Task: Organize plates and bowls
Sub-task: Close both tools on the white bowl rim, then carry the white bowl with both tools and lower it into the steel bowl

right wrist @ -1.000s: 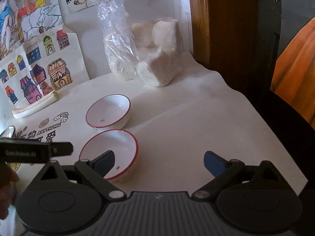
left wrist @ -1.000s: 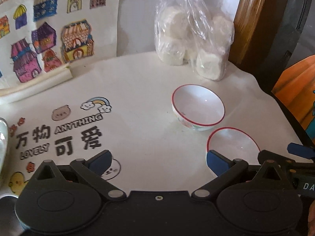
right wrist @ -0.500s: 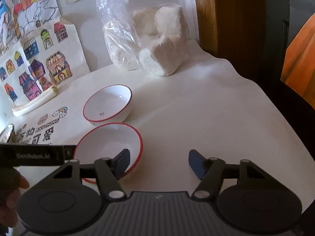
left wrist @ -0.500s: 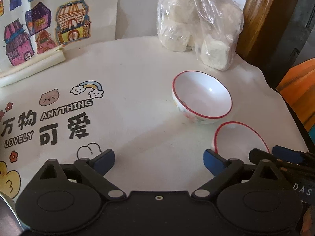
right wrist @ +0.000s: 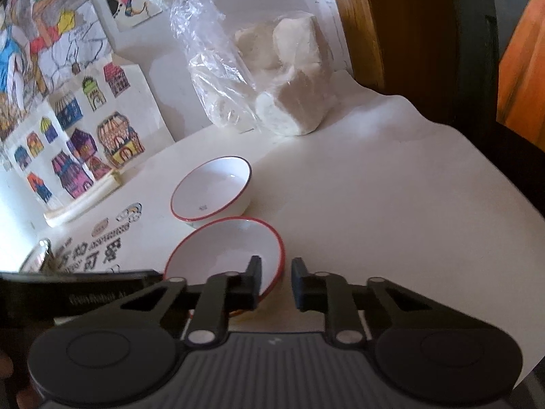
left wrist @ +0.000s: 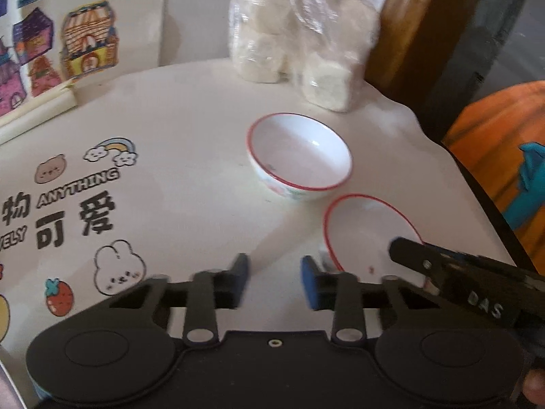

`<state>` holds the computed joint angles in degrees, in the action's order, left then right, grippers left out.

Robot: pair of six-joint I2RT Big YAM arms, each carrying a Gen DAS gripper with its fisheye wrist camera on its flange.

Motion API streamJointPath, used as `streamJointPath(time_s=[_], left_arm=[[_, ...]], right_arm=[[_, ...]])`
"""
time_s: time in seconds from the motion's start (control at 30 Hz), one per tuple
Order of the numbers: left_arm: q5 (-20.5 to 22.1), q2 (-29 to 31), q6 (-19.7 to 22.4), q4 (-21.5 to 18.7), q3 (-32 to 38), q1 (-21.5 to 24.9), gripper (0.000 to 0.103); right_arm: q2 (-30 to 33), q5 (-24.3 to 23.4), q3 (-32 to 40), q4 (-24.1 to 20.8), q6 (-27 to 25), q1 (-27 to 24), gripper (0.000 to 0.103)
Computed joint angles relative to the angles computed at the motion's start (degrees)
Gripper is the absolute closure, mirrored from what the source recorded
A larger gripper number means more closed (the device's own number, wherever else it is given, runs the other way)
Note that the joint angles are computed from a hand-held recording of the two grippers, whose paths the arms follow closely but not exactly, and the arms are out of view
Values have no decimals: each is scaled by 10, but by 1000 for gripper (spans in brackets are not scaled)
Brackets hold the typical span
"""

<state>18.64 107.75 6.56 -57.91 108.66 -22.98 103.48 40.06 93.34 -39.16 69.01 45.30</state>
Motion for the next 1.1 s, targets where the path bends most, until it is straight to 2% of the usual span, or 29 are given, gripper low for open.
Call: streamJointPath(time_s=[0.07, 0.13, 0.27, 0.37, 0.4, 0.47, 0.63, 0.67, 0.7, 0.73, 0.77, 0.8, 0.9, 0.93, 0.97, 1.1], left_arm=[[12, 0, 1, -6, -1, 1, 93], [24, 3, 2, -14, 2, 3, 101], [57, 8, -6, -33, 8, 7, 103], [83, 10, -22, -39, 12, 17, 103], [84, 12, -28, -43, 15, 19, 100], [86, 9, -41, -39, 15, 26, 85], [109, 5, -63, -30, 21, 38, 79], [111, 5, -68, -30, 23, 39, 74], [115, 4, -71, -30, 24, 40, 70], [126, 3, -72, -31, 25, 42, 55], [130, 1, -73, -29, 24, 42, 47], [127, -5, -74, -22, 18, 42, 47], [105, -8, -57, -23, 18, 34, 48], [92, -3, -55, -30, 23, 30, 51], [87, 0, -53, -35, 26, 28, 59], [102, 17, -48, -67, 38, 29, 75]], right_arm=[[0, 6, -3, 4, 9, 1, 87], [1, 9, -3, 3, 16, 2, 88], [1, 5, -2, 13, 26, 3, 89], [13, 20, 22, -23, 30, 8, 89], [14, 21, 23, -24, 32, 9, 89], [11, 20, 20, -20, 36, 9, 89], [15, 24, 26, -33, 38, 11, 89], [15, 23, 27, -34, 38, 10, 89], [14, 22, 25, -33, 41, 10, 89], [12, 22, 20, -27, 41, 10, 89], [9, 21, 16, -22, 41, 10, 89], [9, 20, 15, -21, 40, 10, 89], [10, 22, 18, -21, 35, 11, 89], [10, 23, 18, -21, 35, 11, 89], [10, 23, 18, -21, 36, 12, 89], [6, 21, 8, -7, 36, 11, 89]])
